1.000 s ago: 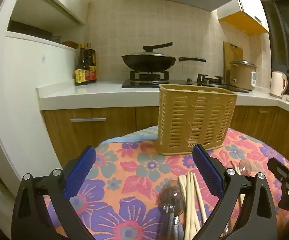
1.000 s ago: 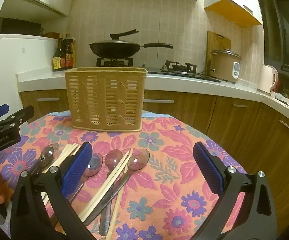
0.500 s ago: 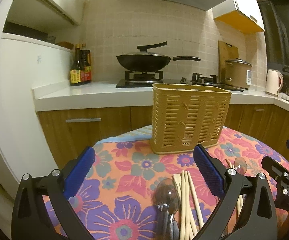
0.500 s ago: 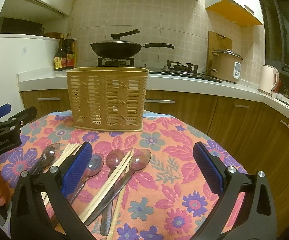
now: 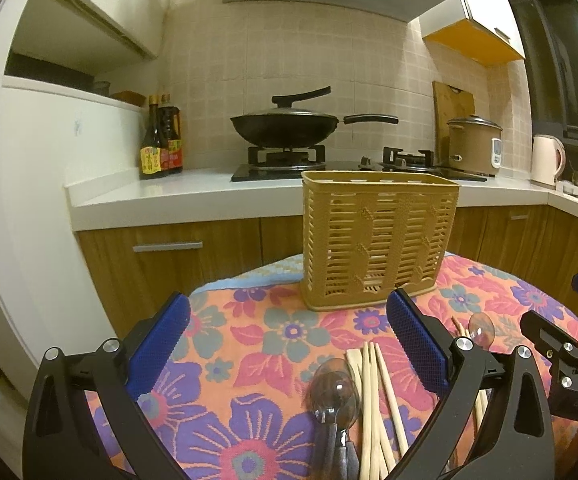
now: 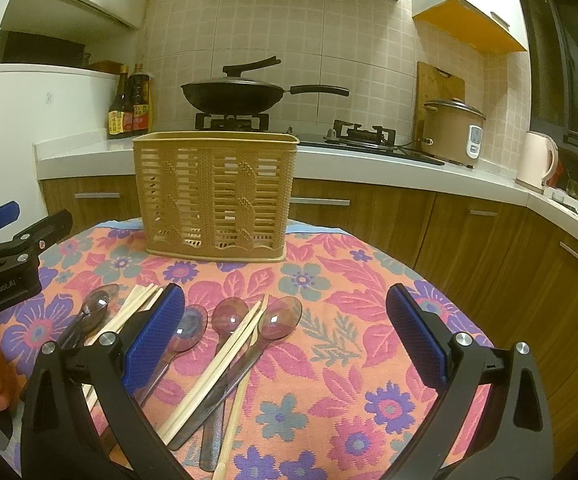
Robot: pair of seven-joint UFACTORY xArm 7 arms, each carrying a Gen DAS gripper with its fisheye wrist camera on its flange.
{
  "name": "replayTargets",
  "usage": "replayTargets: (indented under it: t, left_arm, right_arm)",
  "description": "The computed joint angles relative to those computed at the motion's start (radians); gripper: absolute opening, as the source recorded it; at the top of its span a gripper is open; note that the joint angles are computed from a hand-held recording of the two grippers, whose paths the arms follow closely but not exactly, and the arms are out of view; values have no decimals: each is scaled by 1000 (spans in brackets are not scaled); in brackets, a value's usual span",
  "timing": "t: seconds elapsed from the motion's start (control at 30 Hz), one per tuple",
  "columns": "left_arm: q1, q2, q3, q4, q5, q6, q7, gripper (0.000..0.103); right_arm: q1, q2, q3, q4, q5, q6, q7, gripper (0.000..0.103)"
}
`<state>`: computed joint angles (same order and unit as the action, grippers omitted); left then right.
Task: Organize utensils
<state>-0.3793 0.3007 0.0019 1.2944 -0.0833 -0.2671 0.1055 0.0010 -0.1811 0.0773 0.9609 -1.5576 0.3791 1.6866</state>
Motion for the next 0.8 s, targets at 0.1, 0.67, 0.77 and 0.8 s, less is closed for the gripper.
replayTargets:
  t: [0.1, 0.67, 0.77, 0.8]
  left_arm:
    - [-10, 1, 9, 0, -7, -2, 4, 95]
    - [-20, -2, 16, -4, -19, 2, 14, 95]
    - [-19, -3, 15, -4, -20, 0, 15, 95]
    - [-19, -2, 16, -4, -20, 1, 16, 95]
  right_arm:
    - [0, 1, -1, 1, 2, 0, -2, 95]
    - [1, 6, -1, 3, 2, -5, -8, 95]
    - [3, 7, -1, 2, 0, -4, -7, 95]
    - [3, 8, -1, 4, 2, -4, -8, 95]
